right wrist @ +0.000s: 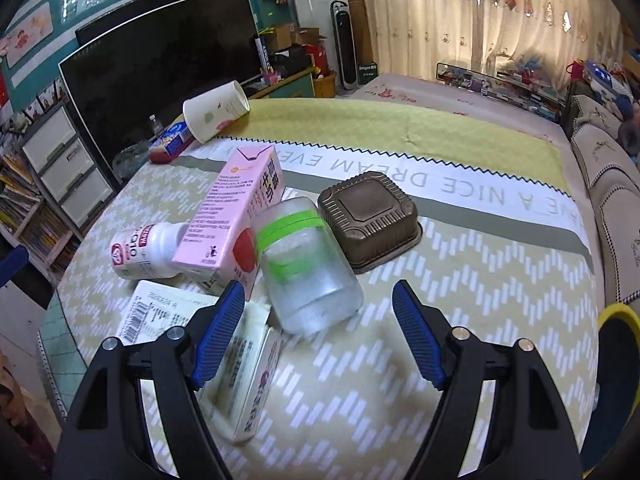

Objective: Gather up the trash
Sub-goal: 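Grasp the clear plastic jar with green band with the right gripper, then carry the clear jar into the bin and open the right gripper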

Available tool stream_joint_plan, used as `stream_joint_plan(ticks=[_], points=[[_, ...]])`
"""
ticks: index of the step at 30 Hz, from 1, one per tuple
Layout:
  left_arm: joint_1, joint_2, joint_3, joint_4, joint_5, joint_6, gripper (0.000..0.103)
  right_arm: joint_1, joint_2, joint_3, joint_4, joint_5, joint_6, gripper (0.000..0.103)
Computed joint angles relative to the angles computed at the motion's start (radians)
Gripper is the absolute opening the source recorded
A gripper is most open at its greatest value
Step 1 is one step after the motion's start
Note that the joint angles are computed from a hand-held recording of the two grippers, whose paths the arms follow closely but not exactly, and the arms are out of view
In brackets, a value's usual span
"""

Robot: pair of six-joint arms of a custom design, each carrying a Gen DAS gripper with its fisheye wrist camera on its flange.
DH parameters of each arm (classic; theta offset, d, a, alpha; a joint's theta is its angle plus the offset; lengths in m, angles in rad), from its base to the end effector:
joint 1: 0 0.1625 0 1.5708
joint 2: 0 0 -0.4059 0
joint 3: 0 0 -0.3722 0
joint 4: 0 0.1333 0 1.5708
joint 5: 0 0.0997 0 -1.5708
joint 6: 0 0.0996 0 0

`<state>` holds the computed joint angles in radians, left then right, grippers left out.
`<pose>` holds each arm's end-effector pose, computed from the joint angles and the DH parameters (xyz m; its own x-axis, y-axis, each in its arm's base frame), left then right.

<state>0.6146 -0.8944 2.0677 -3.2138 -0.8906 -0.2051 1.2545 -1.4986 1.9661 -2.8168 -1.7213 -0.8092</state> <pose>-0.3136 -0.4612 0.1119 -0.8150 0.3564 -0.4569 0.5746 0.5993 -0.5574 -0.0435 -0.5136 0.3995 -0.7861 -0.2084 0.5819 -0.5035 0.7619 -0.4073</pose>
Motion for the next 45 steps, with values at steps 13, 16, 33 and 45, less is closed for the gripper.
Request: stream_joint_plan(ticks=[13,16,33,45], points=[[0.02,0.022,-0.018,0.01,-0.02,-0.006,0.098,0.004,0.071,-0.055,0.036,0.003,0.015,0.056],[0.02,0.023,-0.018,0.011,-0.023,-0.009,0.098,0.004,0.059,-0.043,0.033,-0.001,0.024,0.055],[0.01,0.043,-0.022,0.018,-0.041,-0.01,0.098,-0.075,-0.158,0.083,0.011,0.109,0.059,0.052],[0.006,0.076,-0.048,0.054,-0.064,-0.005,0.098,-0.161,-0.256,0.1,0.021,0.16,0.069,0.052]])
